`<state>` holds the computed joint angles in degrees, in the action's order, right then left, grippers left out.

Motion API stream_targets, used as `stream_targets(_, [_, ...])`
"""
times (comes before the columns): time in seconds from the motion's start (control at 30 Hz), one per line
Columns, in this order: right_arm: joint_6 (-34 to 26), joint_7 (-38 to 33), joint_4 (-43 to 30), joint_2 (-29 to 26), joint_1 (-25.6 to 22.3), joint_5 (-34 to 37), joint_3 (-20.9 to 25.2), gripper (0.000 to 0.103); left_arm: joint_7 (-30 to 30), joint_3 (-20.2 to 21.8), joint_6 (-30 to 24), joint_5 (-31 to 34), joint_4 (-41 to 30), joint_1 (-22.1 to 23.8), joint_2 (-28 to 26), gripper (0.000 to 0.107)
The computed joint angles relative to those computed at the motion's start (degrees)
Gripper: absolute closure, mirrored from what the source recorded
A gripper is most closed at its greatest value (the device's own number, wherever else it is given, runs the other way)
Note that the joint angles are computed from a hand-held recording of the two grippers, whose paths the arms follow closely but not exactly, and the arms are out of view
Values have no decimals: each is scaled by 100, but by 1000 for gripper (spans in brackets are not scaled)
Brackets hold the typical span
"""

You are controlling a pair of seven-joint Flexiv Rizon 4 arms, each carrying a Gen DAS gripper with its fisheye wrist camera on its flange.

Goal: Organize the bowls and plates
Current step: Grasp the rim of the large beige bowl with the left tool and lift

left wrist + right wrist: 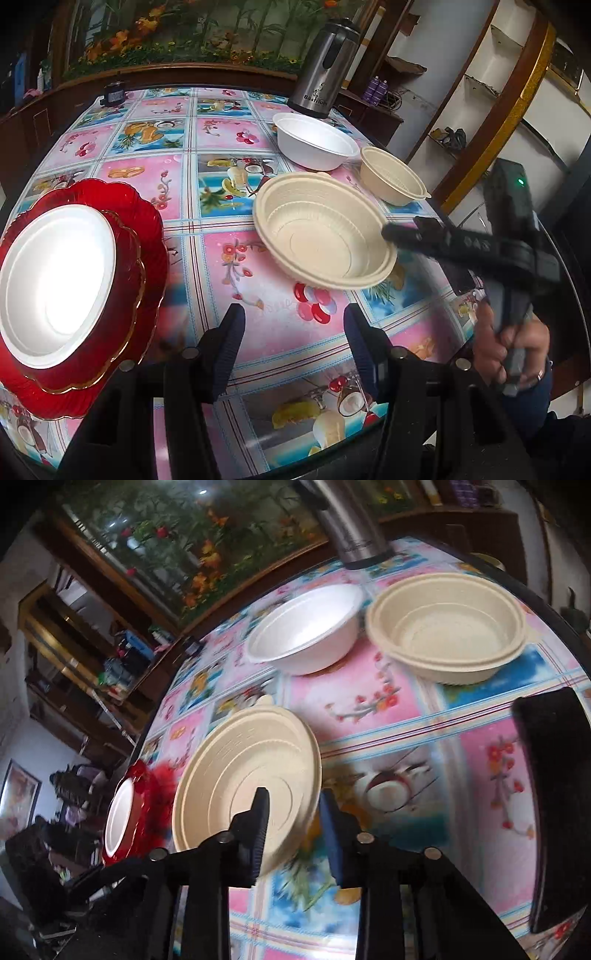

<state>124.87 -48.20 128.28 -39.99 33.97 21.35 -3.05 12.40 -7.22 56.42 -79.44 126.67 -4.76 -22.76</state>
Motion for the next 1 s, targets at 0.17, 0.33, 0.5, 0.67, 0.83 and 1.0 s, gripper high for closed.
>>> stream_targets(0.17, [-75,14,123,120,-396,-561,828,76,-118,12,-28,62,-87,48,-90,52])
stream_targets(0.33, [399,-86,441,253,-132,-580,556,76,-539,-13,-252,382,-214,177,-227,52])
stream_targets(0.5, [144,-147,295,258,-91,-94,177,76,-675,-107,-62,362,-315,138,-319,52])
stream_targets(0.67, [-117,-39,-29,60,-516,-580,329,76,-1086,-204,190,625,-526,61,-523,53])
stream_targets(0.83, [-199,8,-125,-30,-498,-676,295,76,-838,-442,904,333,-581,-105,-693,68])
stream_targets(1.0, [51,164,-81,-116,-608,-773,507,82,-85,-646,1540,-394,-549,-287,-731,88])
